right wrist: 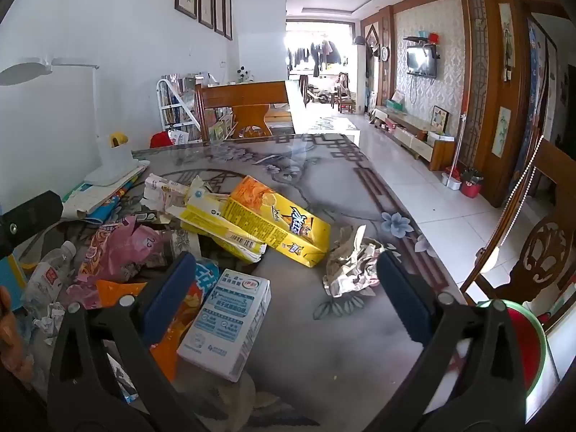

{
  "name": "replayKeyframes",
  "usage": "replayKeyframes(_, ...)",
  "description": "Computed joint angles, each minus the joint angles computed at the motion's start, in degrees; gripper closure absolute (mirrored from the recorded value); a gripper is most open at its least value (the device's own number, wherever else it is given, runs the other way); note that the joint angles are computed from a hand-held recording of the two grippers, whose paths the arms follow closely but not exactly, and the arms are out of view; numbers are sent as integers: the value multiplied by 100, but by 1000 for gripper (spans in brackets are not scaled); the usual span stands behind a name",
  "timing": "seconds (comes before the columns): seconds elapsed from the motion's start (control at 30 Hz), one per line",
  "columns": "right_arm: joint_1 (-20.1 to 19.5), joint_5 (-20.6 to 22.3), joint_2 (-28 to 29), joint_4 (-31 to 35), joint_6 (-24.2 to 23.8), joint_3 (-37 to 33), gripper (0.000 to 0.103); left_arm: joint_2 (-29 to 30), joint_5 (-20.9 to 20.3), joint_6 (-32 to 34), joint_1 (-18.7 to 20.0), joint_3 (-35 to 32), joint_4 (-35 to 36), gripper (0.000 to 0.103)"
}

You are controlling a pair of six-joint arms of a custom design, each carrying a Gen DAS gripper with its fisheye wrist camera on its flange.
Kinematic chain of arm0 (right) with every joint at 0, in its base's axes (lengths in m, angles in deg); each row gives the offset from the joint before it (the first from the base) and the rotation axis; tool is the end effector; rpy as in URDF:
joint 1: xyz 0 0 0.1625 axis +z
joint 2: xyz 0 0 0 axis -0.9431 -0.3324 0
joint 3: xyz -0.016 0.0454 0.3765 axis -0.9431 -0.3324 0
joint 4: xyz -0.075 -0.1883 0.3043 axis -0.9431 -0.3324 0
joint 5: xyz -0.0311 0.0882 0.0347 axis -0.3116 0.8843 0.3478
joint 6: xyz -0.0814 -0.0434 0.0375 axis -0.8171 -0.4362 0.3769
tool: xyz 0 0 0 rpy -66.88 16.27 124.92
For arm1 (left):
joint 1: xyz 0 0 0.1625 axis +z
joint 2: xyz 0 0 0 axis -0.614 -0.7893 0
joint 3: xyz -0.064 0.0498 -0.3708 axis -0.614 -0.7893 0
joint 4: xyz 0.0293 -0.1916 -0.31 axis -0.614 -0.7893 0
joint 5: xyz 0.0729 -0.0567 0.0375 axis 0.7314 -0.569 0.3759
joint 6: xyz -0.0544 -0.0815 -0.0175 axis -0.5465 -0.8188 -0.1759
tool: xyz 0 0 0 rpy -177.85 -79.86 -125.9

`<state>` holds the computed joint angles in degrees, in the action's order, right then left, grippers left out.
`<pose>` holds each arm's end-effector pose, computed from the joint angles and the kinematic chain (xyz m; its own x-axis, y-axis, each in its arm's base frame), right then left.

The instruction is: Collect trash

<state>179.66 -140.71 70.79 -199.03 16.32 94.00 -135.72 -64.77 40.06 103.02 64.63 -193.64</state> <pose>0.3214 -0.6598 0.0173 -0.6923 -0.2578 0.6740 -0.6956 0.4867 -0.5284 -0.0636 -0.5940 0.3026 -0.8466 -0.0009 -0.5323 0.4781 0.4385 -0.7611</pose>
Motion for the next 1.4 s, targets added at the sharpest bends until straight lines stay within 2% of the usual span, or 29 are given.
replayKeyframes(1.4,-53,-19,-23,99,180,20,4,27,60,-195,82,111,-59,8)
